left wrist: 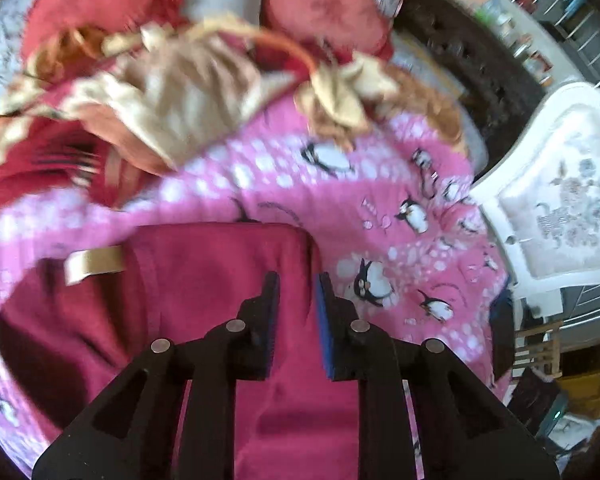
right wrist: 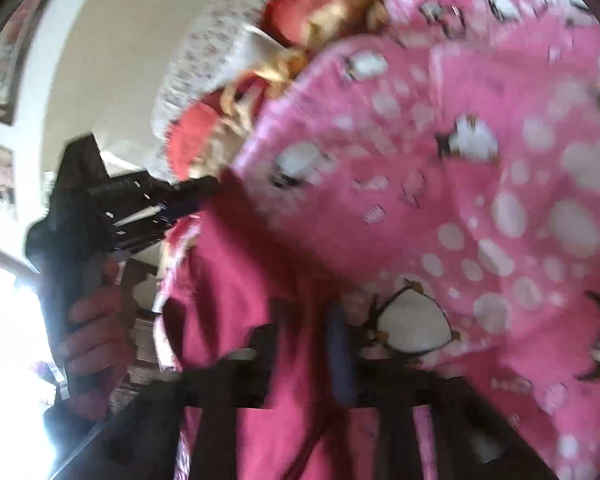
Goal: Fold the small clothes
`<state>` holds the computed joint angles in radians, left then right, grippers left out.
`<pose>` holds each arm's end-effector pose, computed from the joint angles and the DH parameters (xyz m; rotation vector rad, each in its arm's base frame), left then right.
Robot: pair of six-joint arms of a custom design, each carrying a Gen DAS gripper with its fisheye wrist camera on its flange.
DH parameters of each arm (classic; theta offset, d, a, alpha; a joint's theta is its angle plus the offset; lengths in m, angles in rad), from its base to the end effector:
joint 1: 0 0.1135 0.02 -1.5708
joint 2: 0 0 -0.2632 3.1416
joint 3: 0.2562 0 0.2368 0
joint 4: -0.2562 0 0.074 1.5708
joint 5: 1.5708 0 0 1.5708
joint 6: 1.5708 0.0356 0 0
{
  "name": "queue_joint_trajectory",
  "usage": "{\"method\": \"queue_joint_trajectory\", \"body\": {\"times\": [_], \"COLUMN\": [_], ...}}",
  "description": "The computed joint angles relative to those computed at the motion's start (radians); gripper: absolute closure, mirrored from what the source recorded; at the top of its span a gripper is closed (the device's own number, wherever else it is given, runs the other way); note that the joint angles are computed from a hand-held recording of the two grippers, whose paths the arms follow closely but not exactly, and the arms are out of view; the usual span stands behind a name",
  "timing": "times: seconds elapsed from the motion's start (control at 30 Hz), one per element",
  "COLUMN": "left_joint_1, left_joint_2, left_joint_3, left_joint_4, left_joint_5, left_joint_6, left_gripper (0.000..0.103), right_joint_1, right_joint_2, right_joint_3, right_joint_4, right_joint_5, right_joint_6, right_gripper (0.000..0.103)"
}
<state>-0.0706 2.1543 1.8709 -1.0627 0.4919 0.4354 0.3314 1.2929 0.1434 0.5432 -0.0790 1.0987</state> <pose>0.4230 -0.0468 0.2240 0.7687 2.6599 -0.6266 0.1752 0.0632 0.1197 0.8235 2.1682 0.8651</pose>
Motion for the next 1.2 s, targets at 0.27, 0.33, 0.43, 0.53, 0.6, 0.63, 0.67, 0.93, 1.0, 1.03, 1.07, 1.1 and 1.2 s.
{"method": "queue_joint_trajectory", "body": {"times": [0.27, 0.33, 0.43, 0.53, 0.6, 0.63, 0.67, 0.93, 1.0, 1.03, 1.07, 1.1, 1.2], "left_joint_1": [0.433, 0.522, 0.627, 0.681, 0.675, 0.664, 0.655, 0.501, 0.470, 0.458, 0.445, 0.438, 0.414], "left_joint_2": [-0.299, -0.277, -0.208, -0.120, -0.080, -0.061, -0.032, 0.201, 0.242, 0.253, 0.261, 0.266, 0.307], "left_joint_3": [-0.422, -0.437, -0.401, -0.294, -0.232, -0.204, -0.163, 0.115, 0.154, 0.162, 0.163, 0.166, 0.217], "left_joint_4": [0.317, 0.357, 0.368, 0.297, 0.266, 0.252, 0.229, 0.168, 0.173, 0.184, 0.207, 0.216, 0.201], "left_joint_5": [-0.040, -0.080, -0.118, -0.114, -0.098, -0.095, -0.094, -0.172, -0.190, -0.194, -0.196, -0.194, -0.190], "left_joint_6": [0.140, 0.153, 0.155, 0.148, 0.125, 0.120, 0.126, 0.060, 0.052, 0.043, 0.028, 0.021, 0.017], "left_gripper": [0.031, 0.031, 0.031, 0.031, 0.031, 0.031, 0.031, 0.031, 0.031, 0.031, 0.031, 0.031, 0.042], "right_joint_1": [0.422, 0.511, 0.524, 0.469, 0.415, 0.373, 0.349, 0.008, -0.052, -0.078, -0.099, -0.114, -0.125], "right_joint_2": [-0.372, -0.265, -0.165, -0.100, -0.049, -0.031, -0.023, 0.287, 0.403, 0.464, 0.507, 0.544, 0.633], "right_joint_3": [0.204, 0.332, 0.462, 0.544, 0.594, 0.603, 0.608, 0.758, 0.831, 0.873, 0.904, 0.931, 1.040], "right_joint_4": [-0.602, -0.683, -0.722, -0.736, -0.768, -0.756, -0.750, -0.704, -0.706, -0.706, -0.700, -0.689, -0.735], "right_joint_5": [0.403, 0.521, 0.531, 0.404, 0.345, 0.288, 0.261, -0.058, -0.095, -0.108, -0.137, -0.163, -0.160], "right_joint_6": [-0.047, -0.060, -0.140, -0.234, -0.249, -0.278, -0.290, -0.447, -0.494, -0.510, -0.520, -0.529, -0.569], "right_gripper": [0.013, 0.013, 0.013, 0.013, 0.013, 0.013, 0.013, 0.033, 0.038, 0.044, 0.045, 0.045, 0.046]}}
